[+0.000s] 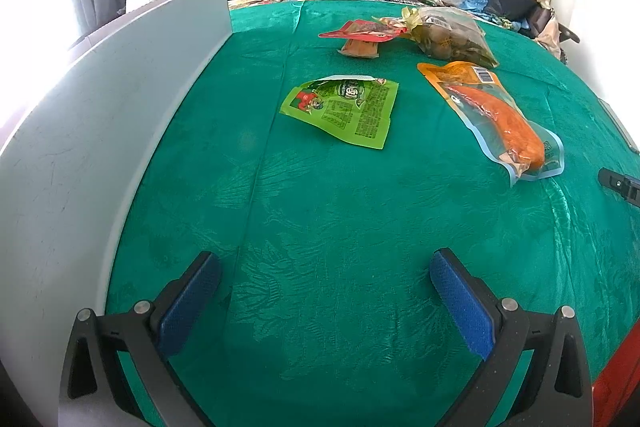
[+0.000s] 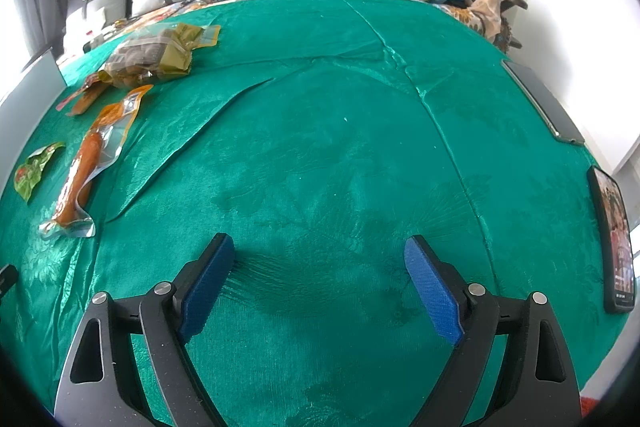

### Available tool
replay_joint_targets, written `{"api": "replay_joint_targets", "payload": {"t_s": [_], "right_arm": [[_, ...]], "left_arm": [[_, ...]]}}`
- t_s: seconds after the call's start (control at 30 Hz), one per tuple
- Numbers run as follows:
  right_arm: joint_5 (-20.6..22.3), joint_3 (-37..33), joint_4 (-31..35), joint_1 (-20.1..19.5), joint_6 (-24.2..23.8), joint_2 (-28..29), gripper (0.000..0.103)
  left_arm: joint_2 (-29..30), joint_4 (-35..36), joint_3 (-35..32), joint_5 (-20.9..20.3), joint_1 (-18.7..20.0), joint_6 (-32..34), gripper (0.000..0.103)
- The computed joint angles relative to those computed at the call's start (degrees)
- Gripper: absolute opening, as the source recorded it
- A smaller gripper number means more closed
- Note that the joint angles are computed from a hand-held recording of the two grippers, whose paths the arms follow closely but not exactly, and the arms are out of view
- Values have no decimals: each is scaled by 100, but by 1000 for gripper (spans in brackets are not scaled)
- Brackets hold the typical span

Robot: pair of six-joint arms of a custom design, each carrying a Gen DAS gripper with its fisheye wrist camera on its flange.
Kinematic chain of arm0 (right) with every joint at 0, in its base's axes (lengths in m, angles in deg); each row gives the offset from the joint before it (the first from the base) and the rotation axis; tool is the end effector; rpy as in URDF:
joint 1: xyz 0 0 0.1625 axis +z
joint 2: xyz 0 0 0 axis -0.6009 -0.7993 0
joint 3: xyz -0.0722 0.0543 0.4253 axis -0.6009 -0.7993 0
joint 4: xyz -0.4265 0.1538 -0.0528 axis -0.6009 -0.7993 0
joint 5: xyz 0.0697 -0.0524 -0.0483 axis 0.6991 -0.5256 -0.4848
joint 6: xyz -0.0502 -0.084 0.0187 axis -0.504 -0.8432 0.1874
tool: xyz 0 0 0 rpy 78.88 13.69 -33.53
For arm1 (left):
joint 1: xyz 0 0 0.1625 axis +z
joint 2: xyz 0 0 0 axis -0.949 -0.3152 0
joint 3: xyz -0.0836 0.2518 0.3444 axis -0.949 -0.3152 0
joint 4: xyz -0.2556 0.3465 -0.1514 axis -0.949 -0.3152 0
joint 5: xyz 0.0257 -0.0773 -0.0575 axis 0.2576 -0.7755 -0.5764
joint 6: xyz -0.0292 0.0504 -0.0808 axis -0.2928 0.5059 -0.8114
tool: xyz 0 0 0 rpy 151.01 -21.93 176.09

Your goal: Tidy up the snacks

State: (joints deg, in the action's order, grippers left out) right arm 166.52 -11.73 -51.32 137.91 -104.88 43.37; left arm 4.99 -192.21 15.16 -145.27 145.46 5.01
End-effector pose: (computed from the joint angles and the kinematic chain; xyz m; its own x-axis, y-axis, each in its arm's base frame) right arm 0.1696 -0.6453 0.0338 -0.5583 0.5890 0.5843 -0.1184 0.6405 -0.7588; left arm -0.0375 -0.7756 0.1668 -0.5997 0.5248 -0.6042 0.7258 0.6747 -0.1344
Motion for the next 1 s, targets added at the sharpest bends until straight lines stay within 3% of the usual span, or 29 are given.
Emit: {"api": "replay_joint_targets", "payload": {"t_s": [1.0], "right_arm": [[5,24,9,12,10,-15,90]], "left_arm": [[37,194,-107,54,-18,-117,103]]}}
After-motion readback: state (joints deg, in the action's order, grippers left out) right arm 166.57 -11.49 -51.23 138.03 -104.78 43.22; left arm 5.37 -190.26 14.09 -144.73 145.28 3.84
